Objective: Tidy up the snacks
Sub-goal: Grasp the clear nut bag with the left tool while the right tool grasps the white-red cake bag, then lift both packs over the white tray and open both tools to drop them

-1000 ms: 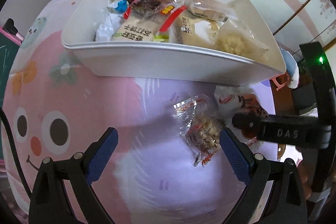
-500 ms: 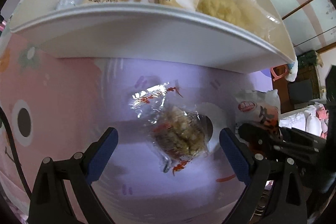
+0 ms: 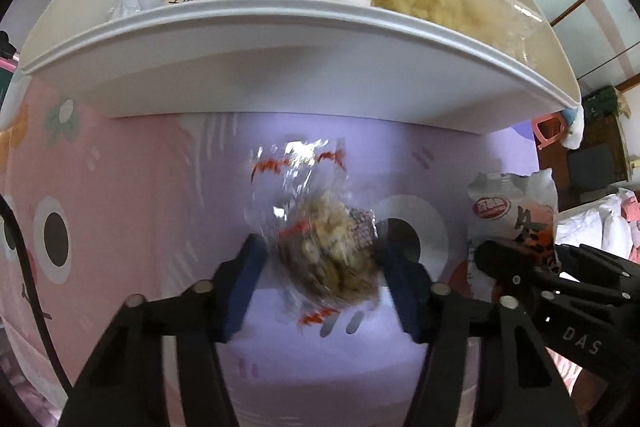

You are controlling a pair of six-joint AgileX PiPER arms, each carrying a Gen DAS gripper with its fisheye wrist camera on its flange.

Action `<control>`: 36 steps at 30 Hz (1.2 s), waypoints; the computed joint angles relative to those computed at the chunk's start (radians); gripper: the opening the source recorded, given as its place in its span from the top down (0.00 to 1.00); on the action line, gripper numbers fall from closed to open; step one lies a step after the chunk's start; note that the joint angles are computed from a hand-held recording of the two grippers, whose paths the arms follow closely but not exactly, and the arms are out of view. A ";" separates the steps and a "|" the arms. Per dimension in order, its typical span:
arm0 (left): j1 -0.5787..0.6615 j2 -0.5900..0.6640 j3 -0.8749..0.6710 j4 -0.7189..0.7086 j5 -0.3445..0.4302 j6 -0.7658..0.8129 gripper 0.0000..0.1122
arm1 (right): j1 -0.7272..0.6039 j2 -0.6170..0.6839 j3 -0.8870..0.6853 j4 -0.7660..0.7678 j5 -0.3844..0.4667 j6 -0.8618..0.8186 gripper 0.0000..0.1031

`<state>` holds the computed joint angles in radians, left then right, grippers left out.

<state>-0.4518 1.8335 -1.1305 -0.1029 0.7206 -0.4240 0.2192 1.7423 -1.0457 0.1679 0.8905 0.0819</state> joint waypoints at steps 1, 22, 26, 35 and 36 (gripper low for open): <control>-0.001 -0.002 0.005 0.002 -0.003 0.001 0.53 | 0.004 0.001 -0.004 -0.003 0.003 0.003 0.56; 0.033 -0.398 0.209 0.096 0.116 -0.055 0.57 | 0.167 -0.123 0.043 0.030 0.019 0.071 0.56; 0.079 -0.529 0.184 0.116 0.196 0.005 0.57 | 0.210 -0.187 -0.012 0.019 0.073 0.105 0.56; 0.146 -0.618 -0.091 0.157 0.374 0.087 0.57 | 0.296 -0.261 -0.324 -0.122 0.245 0.166 0.56; 0.150 -0.613 -0.117 0.161 0.376 0.094 0.57 | 0.303 -0.253 -0.375 -0.141 0.266 0.167 0.56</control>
